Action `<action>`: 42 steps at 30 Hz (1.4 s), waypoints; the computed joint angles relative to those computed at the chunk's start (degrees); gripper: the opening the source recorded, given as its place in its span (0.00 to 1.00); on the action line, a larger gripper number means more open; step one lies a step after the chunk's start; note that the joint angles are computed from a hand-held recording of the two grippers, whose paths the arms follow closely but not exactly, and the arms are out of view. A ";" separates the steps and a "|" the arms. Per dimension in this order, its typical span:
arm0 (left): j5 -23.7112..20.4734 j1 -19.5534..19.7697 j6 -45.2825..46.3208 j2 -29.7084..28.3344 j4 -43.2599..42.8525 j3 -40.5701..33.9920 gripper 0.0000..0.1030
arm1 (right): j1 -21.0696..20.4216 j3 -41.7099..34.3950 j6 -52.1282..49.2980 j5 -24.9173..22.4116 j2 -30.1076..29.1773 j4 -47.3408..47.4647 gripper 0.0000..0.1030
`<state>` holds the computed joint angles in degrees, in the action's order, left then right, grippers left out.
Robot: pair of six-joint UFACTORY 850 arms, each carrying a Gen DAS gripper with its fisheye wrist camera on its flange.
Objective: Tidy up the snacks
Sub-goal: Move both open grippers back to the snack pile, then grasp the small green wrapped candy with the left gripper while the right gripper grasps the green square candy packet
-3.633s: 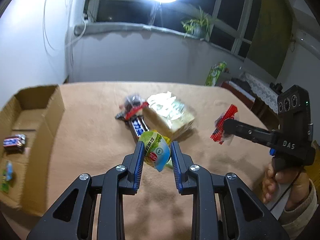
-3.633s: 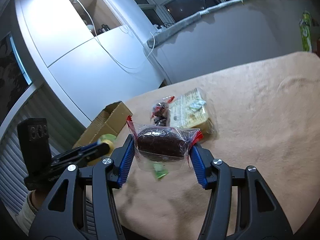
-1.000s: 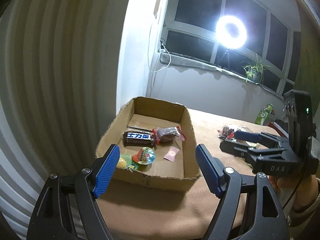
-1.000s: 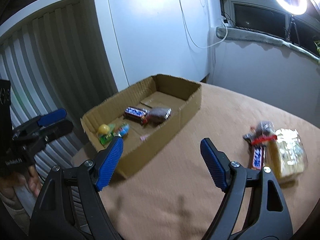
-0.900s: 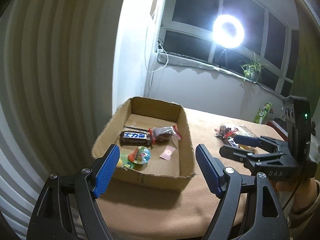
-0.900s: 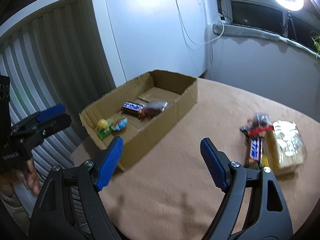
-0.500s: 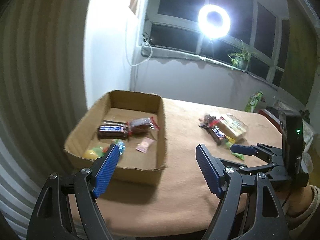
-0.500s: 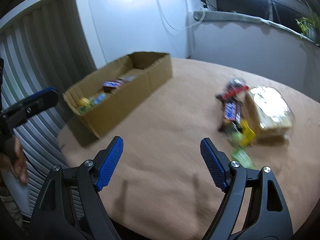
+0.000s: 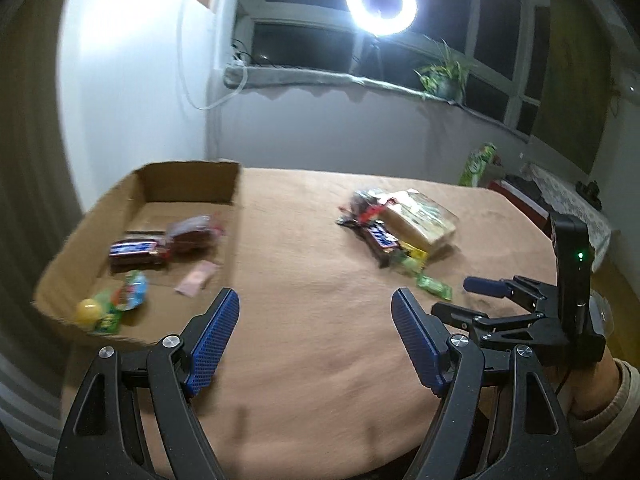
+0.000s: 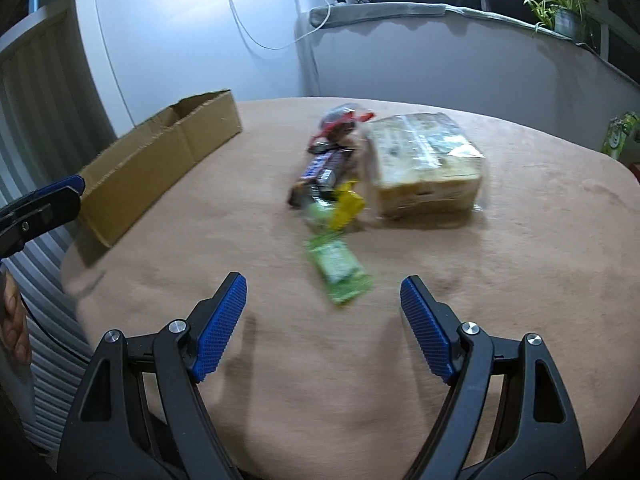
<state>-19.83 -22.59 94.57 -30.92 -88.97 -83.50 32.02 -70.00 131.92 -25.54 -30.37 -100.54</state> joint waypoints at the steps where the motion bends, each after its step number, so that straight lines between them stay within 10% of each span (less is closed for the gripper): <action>1: -0.07 -0.40 -1.64 -0.54 1.80 -0.65 0.76 | -0.22 -0.09 -0.78 0.26 -0.12 0.00 0.80; 8: -2.71 -3.48 -15.62 -6.64 16.35 -8.67 0.76 | -1.42 -1.68 -6.92 2.25 -1.28 1.50 0.79; 18: -10.12 -5.76 -31.30 -14.91 30.01 -20.75 0.75 | -2.82 -1.46 -9.19 4.20 -1.04 -0.80 0.42; 21: -12.23 -6.21 -34.18 -16.66 32.18 -23.39 0.59 | -3.18 0.12 -5.08 4.30 -0.13 -5.07 0.23; 28: -13.03 -7.83 -42.61 -19.94 40.02 -28.06 0.44 | -4.09 4.41 7.72 4.99 2.32 -17.20 0.23; 31: -12.44 -7.93 -43.99 -20.39 40.60 -28.72 0.18 | -4.71 6.14 14.40 4.88 3.27 -23.18 0.23; 42: -12.26 -7.04 -38.24 -19.06 35.17 -26.43 0.11 | -5.20 7.68 21.71 3.69 4.04 -29.94 0.23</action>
<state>-32.09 -29.63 56.33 -49.98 -53.80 -109.92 26.82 -62.33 153.63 -21.85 -26.33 -130.49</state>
